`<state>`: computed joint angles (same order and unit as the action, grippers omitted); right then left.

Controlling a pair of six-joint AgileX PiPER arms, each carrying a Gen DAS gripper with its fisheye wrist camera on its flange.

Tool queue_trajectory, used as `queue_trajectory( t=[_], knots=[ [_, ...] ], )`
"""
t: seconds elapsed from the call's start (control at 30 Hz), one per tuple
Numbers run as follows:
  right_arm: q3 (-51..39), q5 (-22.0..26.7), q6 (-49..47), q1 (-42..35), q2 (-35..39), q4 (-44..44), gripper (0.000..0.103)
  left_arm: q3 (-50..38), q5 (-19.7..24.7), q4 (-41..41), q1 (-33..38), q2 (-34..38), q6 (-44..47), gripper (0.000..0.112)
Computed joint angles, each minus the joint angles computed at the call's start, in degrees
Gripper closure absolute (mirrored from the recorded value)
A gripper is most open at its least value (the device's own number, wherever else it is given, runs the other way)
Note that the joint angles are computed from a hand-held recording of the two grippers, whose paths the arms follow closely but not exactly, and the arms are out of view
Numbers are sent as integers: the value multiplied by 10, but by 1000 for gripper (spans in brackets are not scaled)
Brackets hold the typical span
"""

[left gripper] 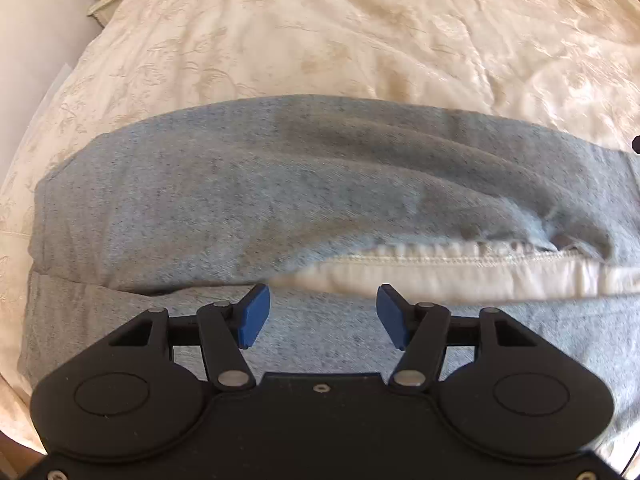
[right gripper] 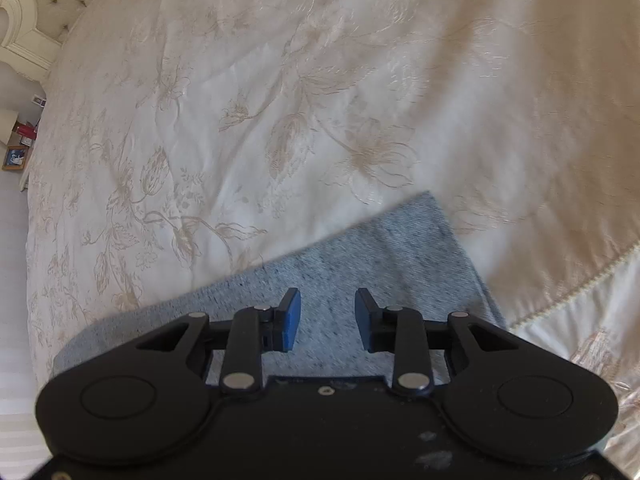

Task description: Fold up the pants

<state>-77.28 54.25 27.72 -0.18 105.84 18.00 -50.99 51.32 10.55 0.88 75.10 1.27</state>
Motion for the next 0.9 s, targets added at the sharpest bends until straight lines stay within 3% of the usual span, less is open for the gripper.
queue_trajectory(
  t=[0.13,0.23,0.33,0.4,0.47,0.5,0.7,0.8,0.9],
  knots=[
    [-119,34,105,42,104,-38,70,-14,-5,5,43,11,6,48],
    [-210,102,179,69,175,-90,69,-17,-5,-5,78,15,30,48],
    [-227,126,203,79,199,-98,69,-24,-12,-15,112,25,62,48],
    [-207,117,203,82,191,-96,75,-40,-10,-24,131,39,81,48],
    [-158,87,192,75,161,-80,96,-65,-6,-43,153,61,105,48],
    [-132,71,189,69,144,-69,101,-84,-1,-54,165,78,118,48],
    [-17,12,166,61,54,-54,102,-270,68,-119,209,222,149,48],
    [-19,15,177,88,35,-120,102,-395,127,-142,219,306,124,49],
    [-28,5,192,98,26,-133,101,-523,184,-146,219,387,93,50]
  ],
)
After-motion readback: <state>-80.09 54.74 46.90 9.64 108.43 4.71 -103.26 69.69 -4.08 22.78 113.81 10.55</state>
